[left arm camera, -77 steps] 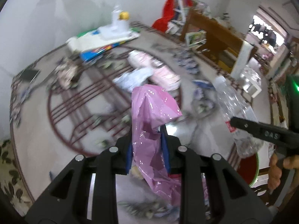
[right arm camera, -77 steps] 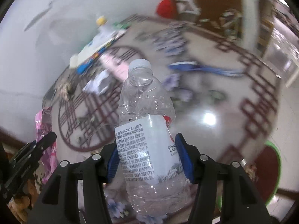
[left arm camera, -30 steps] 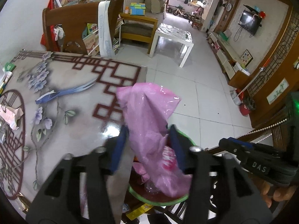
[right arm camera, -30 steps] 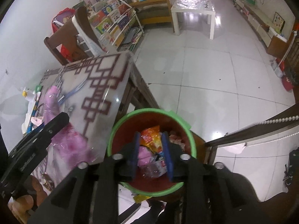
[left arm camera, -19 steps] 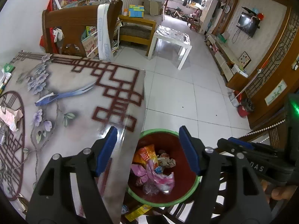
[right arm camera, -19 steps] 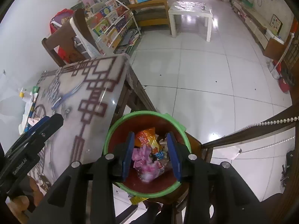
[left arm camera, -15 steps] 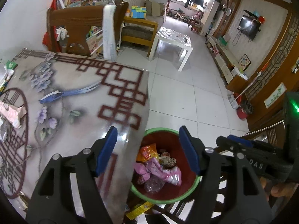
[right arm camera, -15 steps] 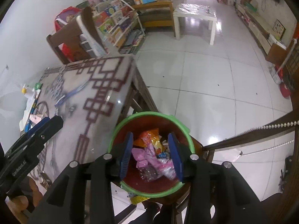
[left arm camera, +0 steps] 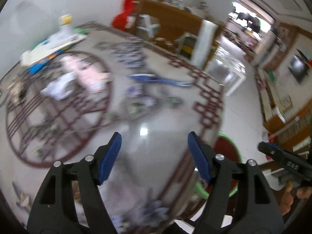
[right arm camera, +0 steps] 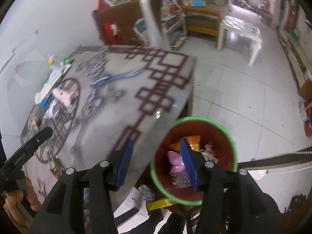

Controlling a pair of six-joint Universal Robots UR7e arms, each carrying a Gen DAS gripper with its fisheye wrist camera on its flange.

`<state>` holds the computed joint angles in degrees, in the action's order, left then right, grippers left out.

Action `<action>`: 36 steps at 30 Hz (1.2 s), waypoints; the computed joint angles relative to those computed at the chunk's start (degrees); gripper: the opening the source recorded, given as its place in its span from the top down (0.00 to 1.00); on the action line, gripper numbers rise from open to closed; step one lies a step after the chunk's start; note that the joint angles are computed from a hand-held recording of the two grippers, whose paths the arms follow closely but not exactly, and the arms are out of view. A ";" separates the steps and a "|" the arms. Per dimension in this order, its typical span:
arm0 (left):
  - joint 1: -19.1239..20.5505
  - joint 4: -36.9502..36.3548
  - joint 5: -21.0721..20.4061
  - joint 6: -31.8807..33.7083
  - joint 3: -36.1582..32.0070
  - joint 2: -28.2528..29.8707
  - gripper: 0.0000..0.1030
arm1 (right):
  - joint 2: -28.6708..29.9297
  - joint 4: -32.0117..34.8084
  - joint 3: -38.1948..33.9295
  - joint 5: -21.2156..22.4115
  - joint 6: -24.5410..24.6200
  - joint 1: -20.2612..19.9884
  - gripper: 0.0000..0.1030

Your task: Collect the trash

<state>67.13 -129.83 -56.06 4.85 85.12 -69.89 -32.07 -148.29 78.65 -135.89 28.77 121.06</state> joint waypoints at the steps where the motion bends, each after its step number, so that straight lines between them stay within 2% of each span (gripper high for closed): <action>1: 0.62 -1.13 1.40 -0.29 0.70 -0.99 0.34 | 0.62 0.41 -0.71 0.43 -0.34 0.15 0.52; 4: 2.54 -1.66 4.70 -1.37 1.75 -3.08 0.34 | 2.92 2.13 -3.36 1.77 -1.10 0.70 0.52; 7: 4.72 1.36 6.84 -4.19 2.19 -4.70 0.34 | 5.07 3.69 -5.88 2.70 -1.95 1.36 0.52; 12: 7.96 7.20 7.76 -9.50 2.72 -6.21 0.34 | 8.08 5.62 -9.25 3.85 -2.93 2.38 0.52; 19: 11.25 13.31 6.60 -13.49 0.23 -3.76 0.33 | 9.43 6.28 -10.38 4.13 -2.46 3.46 0.49; 22: 11.21 11.77 6.55 -11.46 0.34 -3.17 0.32 | 9.38 6.27 -10.12 3.50 -1.77 3.77 0.47; 25: 10.60 9.42 7.53 -6.08 0.46 -2.23 0.32 | 8.94 6.12 -9.33 2.88 -0.56 3.88 0.47; 27: 10.53 8.45 7.29 -3.31 -0.10 -1.50 0.38 | 8.87 6.14 -9.20 2.72 0.27 3.85 0.47; 31: 10.38 8.10 8.31 2.56 -2.79 0.63 0.70 | 9.07 6.34 -9.52 2.90 0.26 3.79 0.47; 32: 10.55 8.58 8.15 3.12 -3.54 0.92 0.75 | 9.26 6.40 -9.80 3.04 0.08 3.77 0.47; 34: 10.82 8.85 8.16 4.03 -4.45 0.94 0.80 | 9.65 6.59 -10.39 3.40 -0.23 3.68 0.47; 36: 10.92 9.26 8.16 3.64 -4.79 0.65 0.80 | 10.14 7.00 -11.15 3.70 -0.32 3.58 0.47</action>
<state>78.05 -120.57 -47.90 8.50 80.33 -69.24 -21.93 -141.29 67.50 -132.19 28.45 124.64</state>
